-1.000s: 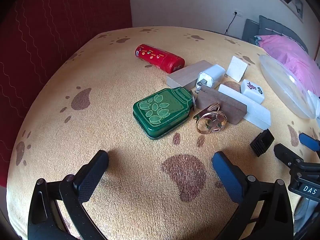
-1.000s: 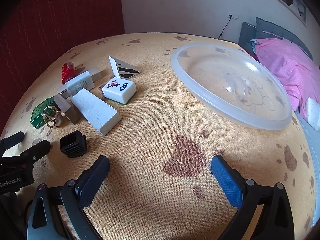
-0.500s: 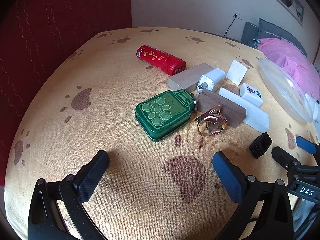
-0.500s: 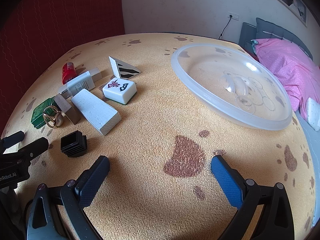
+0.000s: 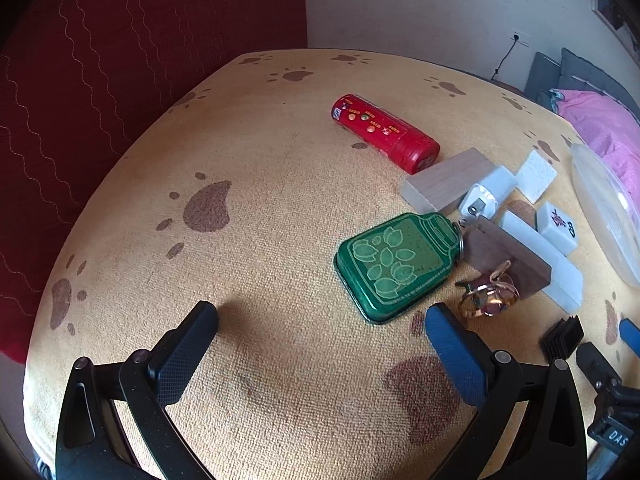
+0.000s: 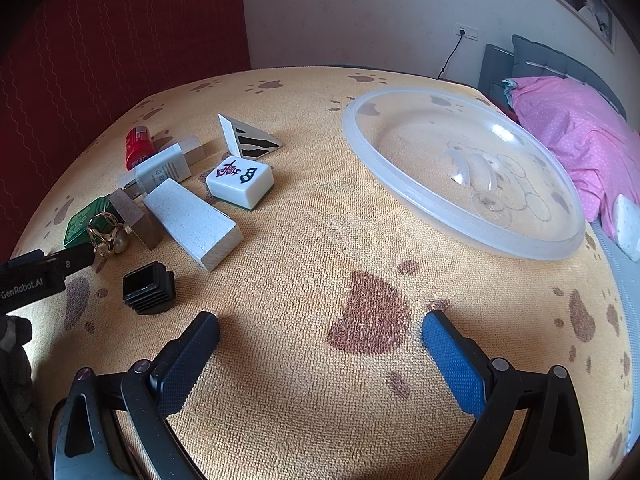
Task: Organize rigid objects
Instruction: 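Reach the left gripper to the green jar-shaped tin and close on it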
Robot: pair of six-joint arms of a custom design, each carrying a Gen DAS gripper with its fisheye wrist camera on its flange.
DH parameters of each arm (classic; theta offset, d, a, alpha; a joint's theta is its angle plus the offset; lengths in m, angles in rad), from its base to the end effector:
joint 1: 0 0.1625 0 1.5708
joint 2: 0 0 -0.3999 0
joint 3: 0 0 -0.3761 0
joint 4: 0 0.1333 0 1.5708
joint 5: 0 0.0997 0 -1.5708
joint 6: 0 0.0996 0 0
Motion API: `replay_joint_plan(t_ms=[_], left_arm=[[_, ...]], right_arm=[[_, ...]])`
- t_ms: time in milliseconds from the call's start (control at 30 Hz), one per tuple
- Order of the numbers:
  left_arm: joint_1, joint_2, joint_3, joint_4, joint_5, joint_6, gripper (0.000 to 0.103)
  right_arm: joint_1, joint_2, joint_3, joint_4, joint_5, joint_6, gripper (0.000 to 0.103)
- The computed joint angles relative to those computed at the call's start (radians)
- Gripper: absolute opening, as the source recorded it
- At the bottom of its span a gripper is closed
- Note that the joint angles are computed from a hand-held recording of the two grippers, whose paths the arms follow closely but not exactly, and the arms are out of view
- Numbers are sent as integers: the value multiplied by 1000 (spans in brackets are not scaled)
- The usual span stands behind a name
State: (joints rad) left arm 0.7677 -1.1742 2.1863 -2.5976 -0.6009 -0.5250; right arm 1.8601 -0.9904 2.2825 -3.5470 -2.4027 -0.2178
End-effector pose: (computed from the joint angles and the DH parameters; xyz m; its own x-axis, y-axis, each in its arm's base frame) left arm -0.1773 -0.4706 0.1576 -0.7079 -0.0033 -0.7063 0.4214 0.8006 -0.4261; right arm 0.1834 -0.4070 0.1463 -0.7126 0.0891 0.6959 -0.3841 0.7805 -0.4933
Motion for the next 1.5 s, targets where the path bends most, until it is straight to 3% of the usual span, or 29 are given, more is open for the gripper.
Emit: replay_joint_plan(t_ms=[767, 933, 1100, 1300, 1500], left_arm=[[30, 100, -99, -53, -2, 41, 103], [25, 103, -78, -148, -17, 122, 90], [14, 102, -49, -240, -44, 204, 63], [19, 73, -31, -261, -69, 199, 61], [4, 38, 5, -258, -32, 189, 61]], right_arm=[[2, -3, 0, 3, 7, 6, 103], [1, -3, -2, 6, 9, 7, 103], [-1, -6, 2, -1, 19, 8, 103], [-8, -18, 13, -15, 51, 5, 103], [5, -25, 24, -44, 96, -14, 103]])
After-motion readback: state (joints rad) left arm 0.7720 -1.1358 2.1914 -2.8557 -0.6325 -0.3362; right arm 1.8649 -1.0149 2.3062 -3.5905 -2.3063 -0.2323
